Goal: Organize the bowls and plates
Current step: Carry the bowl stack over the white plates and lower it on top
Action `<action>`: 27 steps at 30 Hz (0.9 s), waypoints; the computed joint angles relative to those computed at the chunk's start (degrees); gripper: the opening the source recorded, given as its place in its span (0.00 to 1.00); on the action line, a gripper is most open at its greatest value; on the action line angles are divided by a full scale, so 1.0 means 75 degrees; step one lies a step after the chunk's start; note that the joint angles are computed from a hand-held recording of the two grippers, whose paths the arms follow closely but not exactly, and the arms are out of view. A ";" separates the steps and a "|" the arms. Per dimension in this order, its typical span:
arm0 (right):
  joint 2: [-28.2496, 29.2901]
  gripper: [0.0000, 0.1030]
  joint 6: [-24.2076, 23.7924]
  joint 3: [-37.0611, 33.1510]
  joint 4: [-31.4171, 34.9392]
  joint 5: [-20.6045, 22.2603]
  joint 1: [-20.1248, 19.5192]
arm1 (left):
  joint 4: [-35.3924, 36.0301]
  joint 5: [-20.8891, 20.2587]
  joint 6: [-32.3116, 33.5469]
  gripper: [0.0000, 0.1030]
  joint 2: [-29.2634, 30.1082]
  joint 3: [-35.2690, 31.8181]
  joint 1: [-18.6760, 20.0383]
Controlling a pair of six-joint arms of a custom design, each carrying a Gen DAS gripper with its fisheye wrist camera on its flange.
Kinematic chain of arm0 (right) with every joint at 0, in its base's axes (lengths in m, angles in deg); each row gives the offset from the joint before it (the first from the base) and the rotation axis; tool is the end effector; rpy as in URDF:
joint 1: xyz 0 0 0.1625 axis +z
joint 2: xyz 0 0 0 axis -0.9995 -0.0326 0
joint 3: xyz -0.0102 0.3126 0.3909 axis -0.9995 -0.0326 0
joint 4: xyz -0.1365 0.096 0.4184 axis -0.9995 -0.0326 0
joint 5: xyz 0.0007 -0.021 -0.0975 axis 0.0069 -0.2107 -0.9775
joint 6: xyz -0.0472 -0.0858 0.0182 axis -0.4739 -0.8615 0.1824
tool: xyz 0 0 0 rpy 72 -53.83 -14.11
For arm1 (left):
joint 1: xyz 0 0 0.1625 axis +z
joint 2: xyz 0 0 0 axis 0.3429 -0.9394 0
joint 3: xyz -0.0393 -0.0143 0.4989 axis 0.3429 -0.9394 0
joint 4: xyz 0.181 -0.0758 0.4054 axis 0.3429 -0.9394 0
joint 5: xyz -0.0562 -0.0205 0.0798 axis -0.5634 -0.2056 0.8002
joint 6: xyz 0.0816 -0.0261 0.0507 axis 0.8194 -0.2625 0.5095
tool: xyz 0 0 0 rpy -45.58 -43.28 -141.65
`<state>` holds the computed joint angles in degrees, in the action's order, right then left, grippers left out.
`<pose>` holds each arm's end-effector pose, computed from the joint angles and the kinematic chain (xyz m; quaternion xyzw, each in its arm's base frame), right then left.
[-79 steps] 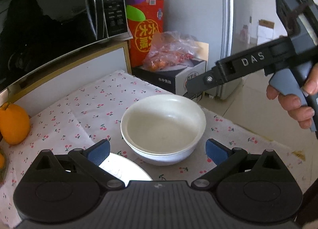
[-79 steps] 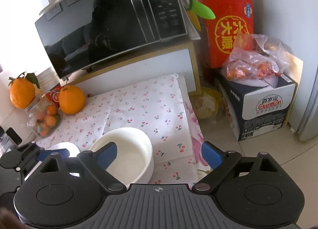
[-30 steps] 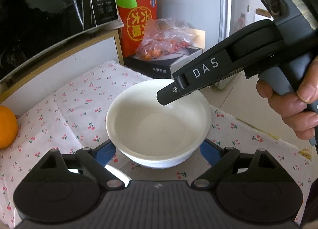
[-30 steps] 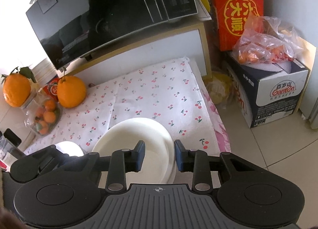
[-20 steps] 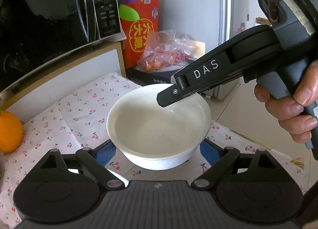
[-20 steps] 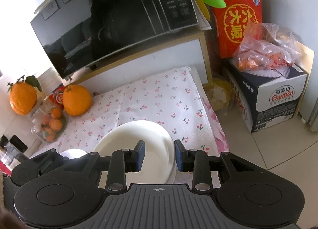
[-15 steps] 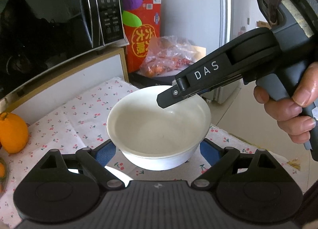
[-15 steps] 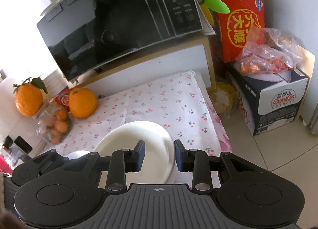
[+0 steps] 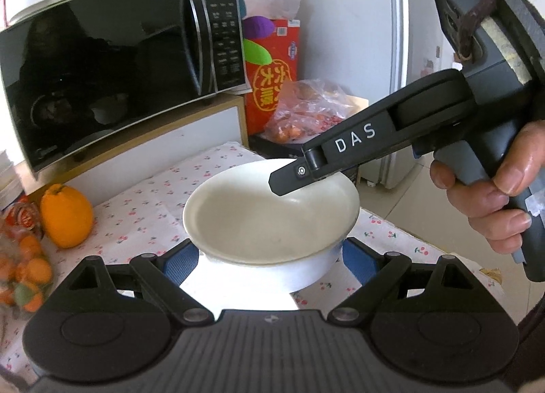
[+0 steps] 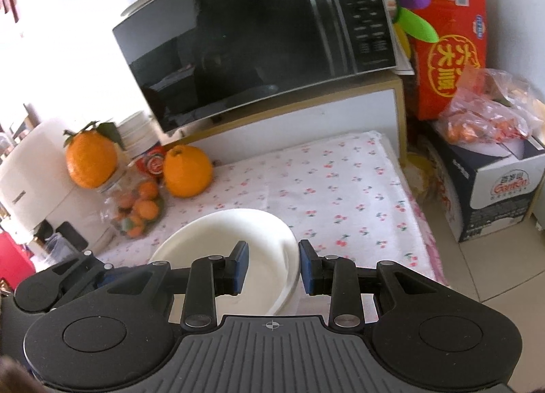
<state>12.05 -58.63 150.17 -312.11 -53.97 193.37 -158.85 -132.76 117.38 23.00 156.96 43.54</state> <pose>0.2354 -0.5102 0.0629 0.1109 -0.8918 0.4046 0.1694 -0.0852 -0.5306 0.1716 0.5118 0.8041 -0.2521 0.1669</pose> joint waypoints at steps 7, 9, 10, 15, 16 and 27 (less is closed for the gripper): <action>0.0260 0.30 0.0115 -0.0291 0.0334 -0.0115 0.0327 | 0.0205 0.0125 0.0025 0.88 -0.0366 0.0043 0.0131; 0.0326 0.30 0.0150 -0.0376 0.0451 -0.0109 0.0388 | 0.0292 0.0159 0.0044 0.88 -0.0464 0.0040 0.0185; 0.0365 0.30 0.0170 -0.0423 0.0519 -0.0103 0.0420 | 0.0331 0.0168 0.0054 0.88 -0.0511 0.0040 0.0214; 0.0602 0.30 0.0250 -0.0670 0.0822 -0.0181 0.0593 | 0.0530 0.0234 0.0105 0.88 -0.0753 0.0068 0.0376; 0.0651 0.30 0.0258 -0.0724 0.0880 -0.0213 0.0627 | 0.0567 0.0248 0.0109 0.88 -0.0782 0.0066 0.0404; 0.1027 0.30 0.0479 -0.1161 0.1642 -0.0713 0.0841 | 0.0851 0.0490 -0.0078 0.88 -0.0883 0.0095 0.0626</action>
<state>19.75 -55.03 141.46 -299.80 -59.32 199.68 -152.46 -129.09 116.79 16.38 157.68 48.23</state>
